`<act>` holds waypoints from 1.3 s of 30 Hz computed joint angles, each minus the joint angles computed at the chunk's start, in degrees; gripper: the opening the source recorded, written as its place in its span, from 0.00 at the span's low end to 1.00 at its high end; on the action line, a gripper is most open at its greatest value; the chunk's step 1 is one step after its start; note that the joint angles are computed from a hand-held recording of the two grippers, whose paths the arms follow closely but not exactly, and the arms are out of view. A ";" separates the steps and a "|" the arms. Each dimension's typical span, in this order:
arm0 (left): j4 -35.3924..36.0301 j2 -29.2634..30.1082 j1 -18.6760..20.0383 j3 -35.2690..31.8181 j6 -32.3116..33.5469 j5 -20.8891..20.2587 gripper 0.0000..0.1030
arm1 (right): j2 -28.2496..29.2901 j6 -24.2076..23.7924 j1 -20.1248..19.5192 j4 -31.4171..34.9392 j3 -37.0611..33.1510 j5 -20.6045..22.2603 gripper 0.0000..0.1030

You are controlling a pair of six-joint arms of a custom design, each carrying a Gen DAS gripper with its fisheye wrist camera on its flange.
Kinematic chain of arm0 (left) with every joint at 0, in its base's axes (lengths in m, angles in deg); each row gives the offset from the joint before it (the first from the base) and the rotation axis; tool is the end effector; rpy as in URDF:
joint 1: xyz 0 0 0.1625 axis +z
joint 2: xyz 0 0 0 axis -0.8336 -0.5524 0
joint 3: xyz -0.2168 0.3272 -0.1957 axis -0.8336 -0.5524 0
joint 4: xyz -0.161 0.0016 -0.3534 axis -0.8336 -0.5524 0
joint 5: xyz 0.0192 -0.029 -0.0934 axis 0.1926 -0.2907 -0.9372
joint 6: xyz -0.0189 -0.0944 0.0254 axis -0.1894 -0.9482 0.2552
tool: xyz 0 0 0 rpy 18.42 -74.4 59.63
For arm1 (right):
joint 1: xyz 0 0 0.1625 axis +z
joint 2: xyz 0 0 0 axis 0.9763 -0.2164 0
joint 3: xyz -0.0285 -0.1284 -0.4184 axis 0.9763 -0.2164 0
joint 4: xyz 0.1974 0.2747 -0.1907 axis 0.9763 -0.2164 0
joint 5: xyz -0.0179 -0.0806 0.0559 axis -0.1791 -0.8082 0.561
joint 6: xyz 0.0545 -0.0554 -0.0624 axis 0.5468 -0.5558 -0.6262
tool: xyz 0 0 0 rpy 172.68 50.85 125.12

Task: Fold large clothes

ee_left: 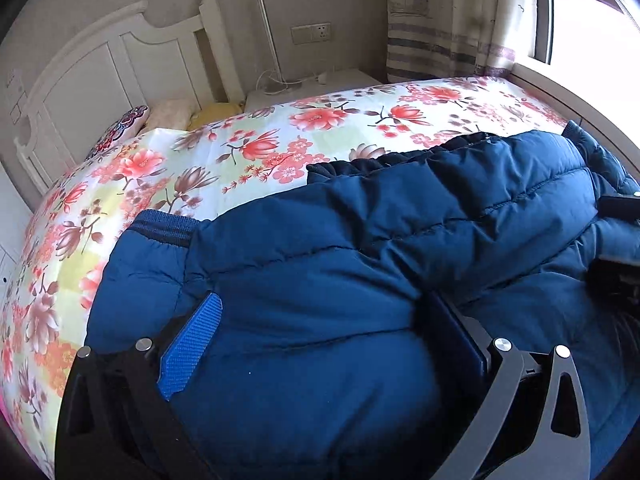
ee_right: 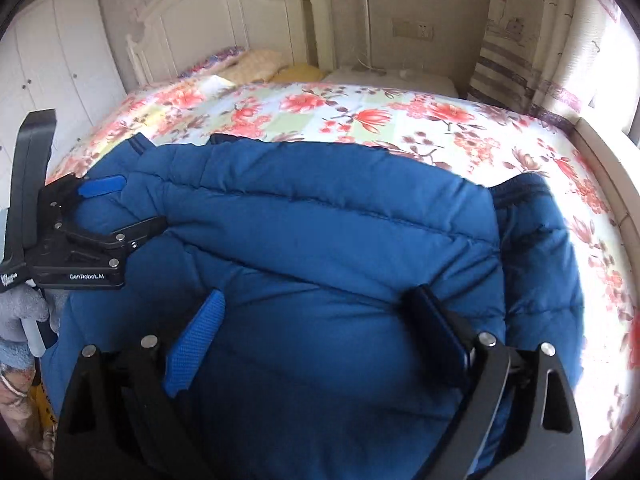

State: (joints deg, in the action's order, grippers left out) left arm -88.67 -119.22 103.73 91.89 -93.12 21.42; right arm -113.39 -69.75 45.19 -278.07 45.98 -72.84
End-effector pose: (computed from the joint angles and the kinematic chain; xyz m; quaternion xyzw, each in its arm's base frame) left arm -0.0567 -0.3901 0.2950 0.1237 0.8365 -0.3212 0.4263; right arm 0.3435 -0.3864 0.0428 0.3617 -0.8767 0.1975 0.2480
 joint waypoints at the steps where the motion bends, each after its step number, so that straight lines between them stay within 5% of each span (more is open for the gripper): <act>1: -0.77 0.09 0.09 0.16 0.44 -0.08 0.96 | -0.52 -1.14 1.20 -0.98 0.22 -0.03 0.76; 5: -1.43 0.25 0.32 0.00 0.69 -0.83 0.96 | 3.19 -11.31 5.87 -7.39 -4.78 -2.32 0.76; 7: -2.00 0.24 0.47 -0.04 0.95 -1.22 0.96 | 5.50 -13.33 5.42 -5.01 -8.44 -2.14 0.76; 11: -3.13 -0.43 0.75 0.18 1.22 -2.05 0.96 | 9.38 -6.05 0.40 12.04 -15.51 -2.46 0.75; 15: -3.23 -0.61 1.49 -0.21 1.47 -3.37 0.96 | 7.20 -6.53 0.66 12.04 -14.23 -2.03 0.74; 18: -3.51 -0.64 1.41 -0.05 1.63 -3.28 0.96 | 5.65 -6.12 0.06 3.96 -12.22 -5.55 0.75; 21: -4.04 -0.70 1.43 0.08 1.84 -3.51 0.96 | 1.79 -0.66 -4.75 2.43 -9.70 -7.05 0.76; 25: -2.91 -0.86 1.65 -0.58 1.58 -4.59 0.96 | -2.68 3.70 -11.67 3.41 -5.43 5.49 0.75; 28: 7.38 -1.28 -0.05 -3.34 -6.06 -1.80 0.95 | -0.57 1.20 -10.01 1.14 -5.93 1.26 0.77; 30: 5.32 -1.36 -2.50 -3.75 -5.68 -2.05 0.95 | 0.25 0.11 -9.51 -0.04 -5.98 -0.28 0.77; 35: -8.23 9.96 -6.12 -6.02 4.25 1.59 0.96 | 0.46 0.23 -9.60 -0.55 -5.97 0.15 0.77; 39: -4.04 20.21 1.13 -12.09 3.41 -0.08 0.96 | 0.51 -0.18 -9.75 -1.77 -5.68 0.60 0.78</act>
